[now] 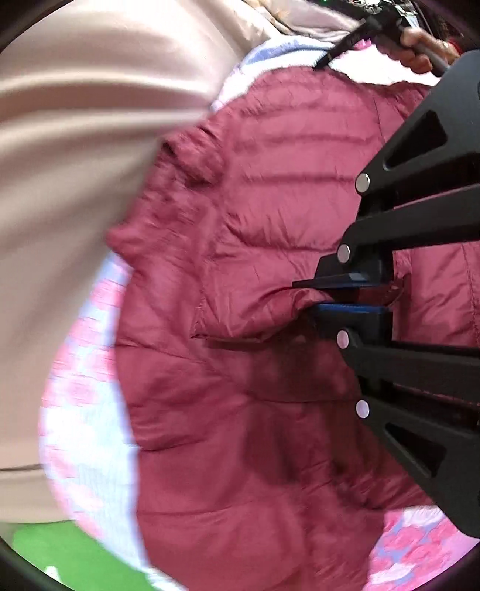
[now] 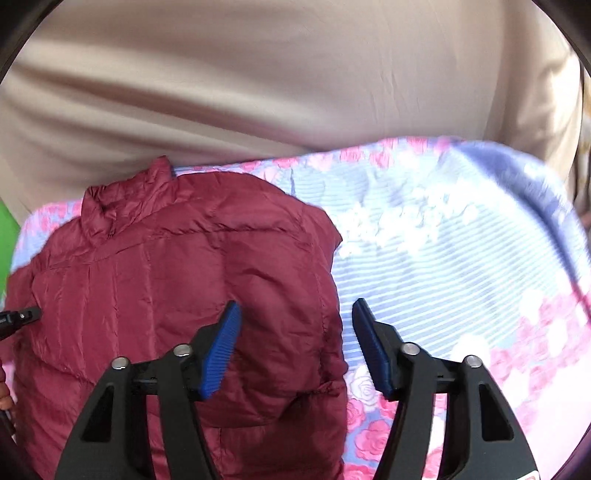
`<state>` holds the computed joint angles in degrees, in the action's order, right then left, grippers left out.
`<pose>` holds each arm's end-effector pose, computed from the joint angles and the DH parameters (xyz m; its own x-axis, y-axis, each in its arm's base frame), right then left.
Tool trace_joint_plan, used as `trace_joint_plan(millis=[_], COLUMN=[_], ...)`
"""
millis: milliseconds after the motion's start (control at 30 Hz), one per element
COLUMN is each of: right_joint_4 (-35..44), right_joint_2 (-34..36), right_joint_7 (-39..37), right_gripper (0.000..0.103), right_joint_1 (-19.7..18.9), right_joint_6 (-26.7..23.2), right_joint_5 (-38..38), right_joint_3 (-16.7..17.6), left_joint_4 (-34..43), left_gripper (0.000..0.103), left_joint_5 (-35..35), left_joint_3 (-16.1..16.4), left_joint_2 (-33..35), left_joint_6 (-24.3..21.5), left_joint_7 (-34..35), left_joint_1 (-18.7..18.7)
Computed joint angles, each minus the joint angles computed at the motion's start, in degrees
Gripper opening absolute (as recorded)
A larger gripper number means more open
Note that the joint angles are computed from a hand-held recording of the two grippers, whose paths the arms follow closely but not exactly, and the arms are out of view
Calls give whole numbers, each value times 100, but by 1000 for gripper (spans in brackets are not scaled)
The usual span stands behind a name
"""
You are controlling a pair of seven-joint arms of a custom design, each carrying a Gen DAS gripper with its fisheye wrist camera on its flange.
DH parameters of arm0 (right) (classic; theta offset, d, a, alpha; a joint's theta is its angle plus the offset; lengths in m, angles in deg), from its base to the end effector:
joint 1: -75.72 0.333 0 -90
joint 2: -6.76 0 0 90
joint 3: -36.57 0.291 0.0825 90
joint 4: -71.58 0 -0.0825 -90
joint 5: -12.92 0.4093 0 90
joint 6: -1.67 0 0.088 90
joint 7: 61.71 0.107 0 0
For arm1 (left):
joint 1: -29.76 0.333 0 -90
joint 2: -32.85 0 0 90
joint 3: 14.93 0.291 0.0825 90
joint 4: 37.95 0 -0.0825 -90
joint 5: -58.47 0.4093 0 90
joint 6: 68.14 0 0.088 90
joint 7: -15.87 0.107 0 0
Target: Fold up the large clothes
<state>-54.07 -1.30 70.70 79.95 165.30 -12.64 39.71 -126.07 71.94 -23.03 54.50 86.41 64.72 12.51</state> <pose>0.5696 0.0983 0.5003 -0.1680 -0.9758 -0.1397 -0.6483 0.2161 -0.7301 0.6668 -0.3069 0.5001 0.0060 -0.9442 0.3293 -0.7405 -0.2255 -0.6331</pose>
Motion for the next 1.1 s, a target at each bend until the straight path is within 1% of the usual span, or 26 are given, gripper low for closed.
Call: trace_joint_plan(millis=[33,67,100,133,167,200,233,267,300,333,367,433,467,533,567,600,633,733,800,867,900,933,967,1000,1033,1100], right_joint_4=[6,10,-11,-36,-61,-73,36,233,301,333,274,70,8,-171,-228,-275,-299,-392,-488,-735,-862,-979,-1088,-1135,-1115,-1024], right_joint_2=[52,115,142,144,159,171,275,415,473,477,391,138,46,-183,-250,-325,-371,-508,-604,-818,-918,-1012,-1082,-1092,-1041,-925], right_joint_7=[-266,-691,-840,-710,-463,-271,-159,14,154,296,411,630,722,726,650,570,502,723,1034,1012,953,875,744,608,443,385], right_gripper=[19,6,5,3,3,2,2,2,2,3,4,6,9,13,15,15,19,34,34,34,34,34,34,34,34,34], right_joint_1=[90,224,256,210,102,17,-23,-33,-11,20,46,35,3,-27,-26,-14,-13,-136,-229,-172,-167,-162,-155,-158,-150,-191], right_joint_6=[73,175,295,430,601,617,445,55,-122,-218,-247,-118,-104,-42,-32,-81,-144,-314,-491,-519,-498,-488,-501,-566,-663,-795], right_joint_5=[300,788,979,868,568,316,156,-75,-268,-448,-557,-808,-942,-1050,-1019,-1006,-1055,-1517,-1844,-1741,-1695,-1650,-1590,-1546,-1494,-1556], right_joint_3=[-74,-180,-203,-140,-60,-2,35,81,52,18,-22,-46,-22,23,47,100,170,410,512,448,421,416,405,419,430,507], left_joint_4=[-52,-101,-178,-196,-171,-154,-91,-18,-73,-329,-738,-1248,-1398,-1644,-1684,-1651,-1562,-1489,-1333,-1040,-862,-736,-489,-269,-108,-266], left_gripper=[5,5,5,6,6,6,6,6,6,7,7,8,10,28,31,33,33,34,36,37,37,34,24,0,0,0], left_joint_5=[166,361,403,457,568,645,740,975,929,846,562,104,131,407,543,674,735,401,283,331,320,286,265,239,284,544], left_joint_3=[86,195,198,209,259,276,301,495,490,326,224,54,70,95,84,57,-15,-207,-249,-199,-184,-166,-141,-123,-62,150], left_joint_2=[-82,-171,-244,-259,-233,-196,-112,3,2,-96,-304,-644,-759,-980,-1016,-987,-931,-823,-664,-449,-308,-221,-58,69,149,-17], left_joint_6=[114,170,207,187,15,-157,-406,-739,-753,-474,-21,349,397,450,427,365,232,223,258,183,152,100,-24,-167,-299,-200], left_joint_7=[-100,-274,-309,-355,-453,-490,-522,-750,-727,-766,-736,-533,-536,-519,-473,-372,-161,383,569,589,588,583,572,592,535,187], left_joint_1=[-63,-132,-106,-94,-115,-110,-110,-239,-189,42,240,486,482,400,368,333,293,319,257,125,71,35,-13,-45,-107,-211])
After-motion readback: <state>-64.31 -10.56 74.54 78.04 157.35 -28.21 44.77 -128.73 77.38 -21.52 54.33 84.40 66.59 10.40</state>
